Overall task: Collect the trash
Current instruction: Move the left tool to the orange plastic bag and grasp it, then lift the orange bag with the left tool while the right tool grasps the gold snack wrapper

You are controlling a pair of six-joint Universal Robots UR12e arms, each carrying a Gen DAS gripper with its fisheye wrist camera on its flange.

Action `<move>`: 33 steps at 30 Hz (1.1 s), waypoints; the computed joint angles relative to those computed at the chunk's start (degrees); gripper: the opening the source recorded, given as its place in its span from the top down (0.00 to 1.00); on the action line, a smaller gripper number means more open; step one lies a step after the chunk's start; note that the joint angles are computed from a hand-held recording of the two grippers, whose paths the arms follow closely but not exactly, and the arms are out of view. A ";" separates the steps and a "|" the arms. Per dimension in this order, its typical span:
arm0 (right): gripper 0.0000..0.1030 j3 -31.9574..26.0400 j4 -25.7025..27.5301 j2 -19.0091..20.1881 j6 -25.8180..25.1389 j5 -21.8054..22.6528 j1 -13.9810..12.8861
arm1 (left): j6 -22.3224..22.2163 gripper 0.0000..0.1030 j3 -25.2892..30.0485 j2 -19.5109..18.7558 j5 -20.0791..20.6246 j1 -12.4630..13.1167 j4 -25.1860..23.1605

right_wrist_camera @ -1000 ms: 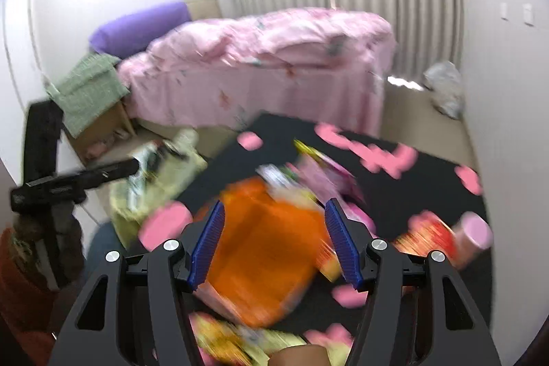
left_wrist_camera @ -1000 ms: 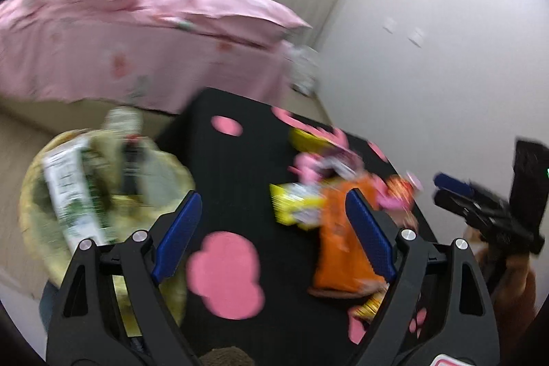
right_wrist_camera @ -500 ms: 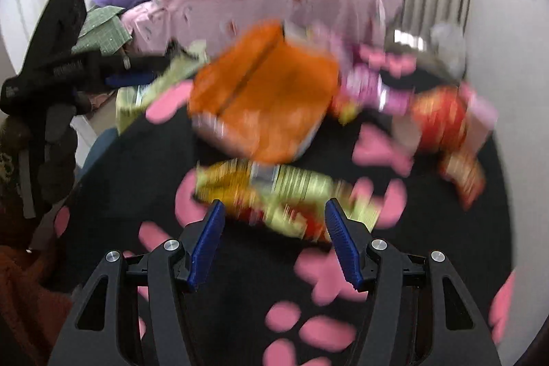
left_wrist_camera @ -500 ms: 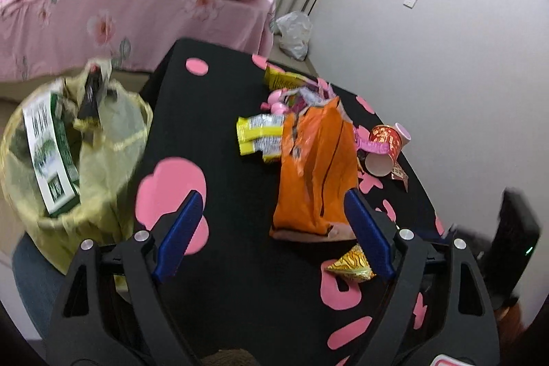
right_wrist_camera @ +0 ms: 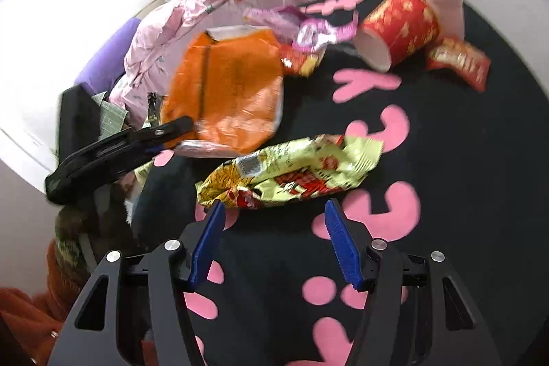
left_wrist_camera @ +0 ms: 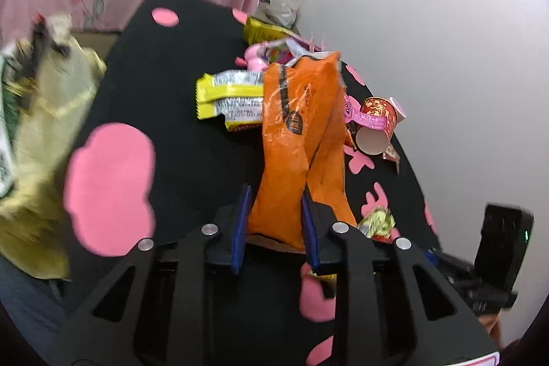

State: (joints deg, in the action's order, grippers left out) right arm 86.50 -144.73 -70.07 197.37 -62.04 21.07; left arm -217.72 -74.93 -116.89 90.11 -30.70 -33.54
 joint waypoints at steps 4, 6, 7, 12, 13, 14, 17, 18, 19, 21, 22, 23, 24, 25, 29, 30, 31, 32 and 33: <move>0.46 -2.67 2.14 1.64 -0.98 -1.93 0.83 | 2.14 0.76 -2.62 2.87 1.06 0.09 -2.48; 0.46 -4.53 2.86 2.77 -1.33 -3.78 1.20 | 2.84 0.76 -4.27 4.21 -0.57 0.47 -2.74; 0.46 -5.69 3.01 3.48 -1.25 -4.90 1.38 | 3.48 0.76 -5.00 4.87 -1.02 0.59 -3.11; 0.46 -12.26 4.55 7.40 -4.37 -12.86 2.70 | 5.47 0.69 -7.22 6.74 -1.38 0.71 -2.17; 0.46 -13.61 5.15 8.25 -4.69 -13.34 2.79 | 5.60 0.67 -7.58 6.85 -1.82 0.78 -1.15; 0.46 -14.93 6.03 9.06 -4.59 -12.91 2.72 | 5.66 0.63 -7.80 6.94 -2.31 0.88 -0.18; 0.46 -16.36 6.78 9.88 -2.54 -11.26 2.28 | 6.53 0.56 -8.73 7.67 -2.85 1.09 1.57; 0.46 -16.22 6.41 9.76 -2.19 -11.06 2.23 | 7.03 0.52 -8.90 7.88 -2.75 1.10 1.82; 0.46 -15.82 5.53 9.45 -2.24 -11.07 2.25 | 7.29 0.50 -9.11 8.11 -2.43 1.12 2.18; 0.46 -14.80 3.89 8.74 -2.37 -12.53 2.53 | 6.35 0.47 -9.56 8.49 -1.50 1.32 3.21; 0.46 -14.31 3.24 8.46 -2.24 -12.95 2.61 | 5.65 0.46 -9.67 8.44 -0.94 1.49 3.93; 0.46 -14.27 3.31 8.49 -1.91 -13.13 2.67 | 4.71 0.45 -9.67 8.38 0.17 1.56 4.52; 0.46 -14.42 3.83 8.68 -1.33 -13.55 2.74 | 3.54 0.45 -9.63 8.30 1.81 1.59 4.88; 0.46 -14.47 4.23 8.84 -0.65 -13.91 2.73 | 1.97 0.45 -9.40 8.13 3.56 1.64 4.77; 0.55 -15.97 4.83 10.71 3.46 -11.00 2.16 | -2.34 0.45 -8.73 7.56 5.19 2.37 3.91; 0.63 -16.66 5.15 11.36 3.50 -9.43 1.99 | -3.19 0.45 -8.62 7.47 5.69 2.50 3.57; 0.64 -17.37 5.40 12.00 3.16 -7.70 1.86 | -4.07 0.45 -8.55 7.41 6.18 2.68 3.26; 0.69 -17.70 4.79 12.33 2.26 -7.34 1.95 | -4.40 0.45 -8.83 7.54 6.20 2.80 3.35; 0.78 -17.93 4.96 12.45 0.91 -6.94 2.01 | -4.73 0.45 -8.98 7.61 6.11 2.95 3.34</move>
State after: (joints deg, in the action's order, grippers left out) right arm 68.57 -139.78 -57.62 198.28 -68.98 23.08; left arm -222.44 -83.91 -109.28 96.22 -27.75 -30.19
